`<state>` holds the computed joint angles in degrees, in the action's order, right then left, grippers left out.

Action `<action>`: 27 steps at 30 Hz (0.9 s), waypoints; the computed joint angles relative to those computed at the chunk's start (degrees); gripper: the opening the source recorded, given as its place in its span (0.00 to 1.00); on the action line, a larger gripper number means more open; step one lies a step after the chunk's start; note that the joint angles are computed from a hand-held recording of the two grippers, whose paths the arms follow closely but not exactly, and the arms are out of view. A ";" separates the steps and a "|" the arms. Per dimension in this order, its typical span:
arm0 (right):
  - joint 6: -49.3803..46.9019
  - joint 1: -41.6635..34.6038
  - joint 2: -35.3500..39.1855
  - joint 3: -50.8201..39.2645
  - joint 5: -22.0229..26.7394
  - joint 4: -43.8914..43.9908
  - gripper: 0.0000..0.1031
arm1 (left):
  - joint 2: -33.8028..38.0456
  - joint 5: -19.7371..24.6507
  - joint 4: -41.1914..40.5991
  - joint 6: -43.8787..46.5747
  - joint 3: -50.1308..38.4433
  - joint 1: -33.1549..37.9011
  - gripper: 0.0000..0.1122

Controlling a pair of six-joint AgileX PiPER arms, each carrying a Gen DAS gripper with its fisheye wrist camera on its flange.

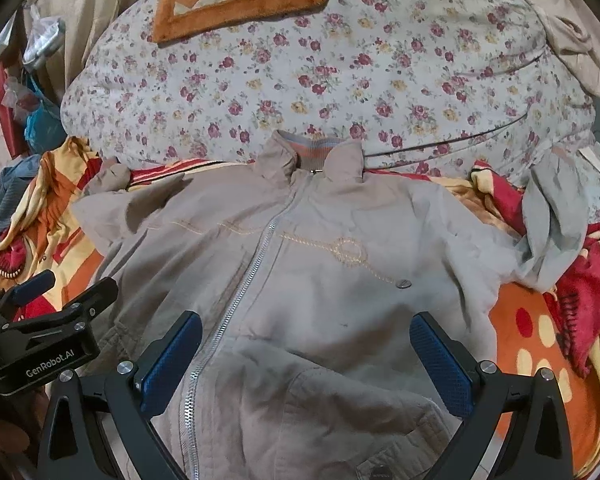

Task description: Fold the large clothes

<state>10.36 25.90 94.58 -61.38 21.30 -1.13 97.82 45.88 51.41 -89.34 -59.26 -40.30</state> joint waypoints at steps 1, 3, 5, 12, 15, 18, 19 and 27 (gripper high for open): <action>-0.32 -0.14 0.33 -0.18 0.10 0.50 1.00 | 0.20 -0.33 -0.16 0.21 -0.06 0.24 0.91; -0.84 -0.32 1.00 -0.71 0.61 1.29 1.00 | 0.56 -0.47 -0.04 0.13 -0.15 0.31 0.91; -0.98 -0.33 1.43 -0.99 0.83 1.47 1.00 | 0.95 -0.54 0.00 0.24 -0.36 0.38 0.91; 3.14 0.51 3.29 -2.78 1.75 -3.50 1.00 | 1.71 -2.29 -0.67 1.15 -0.65 1.49 0.91; 5.10 0.95 3.85 -3.24 1.89 -5.68 1.00 | 2.06 -2.90 -1.03 1.54 -0.89 1.91 0.91; 8.91 1.80 4.43 -3.74 2.26 -9.80 1.00 | 2.59 -3.21 -1.50 2.11 -1.46 2.17 0.91; 8.98 1.86 4.65 -3.93 2.29 -9.96 1.00 | 2.78 -3.26 -1.57 2.20 -1.61 2.21 0.91; 7.86 1.54 5.68 -4.72 2.37 -8.87 1.00 | 3.57 -3.80 -2.24 2.86 -1.98 2.67 0.91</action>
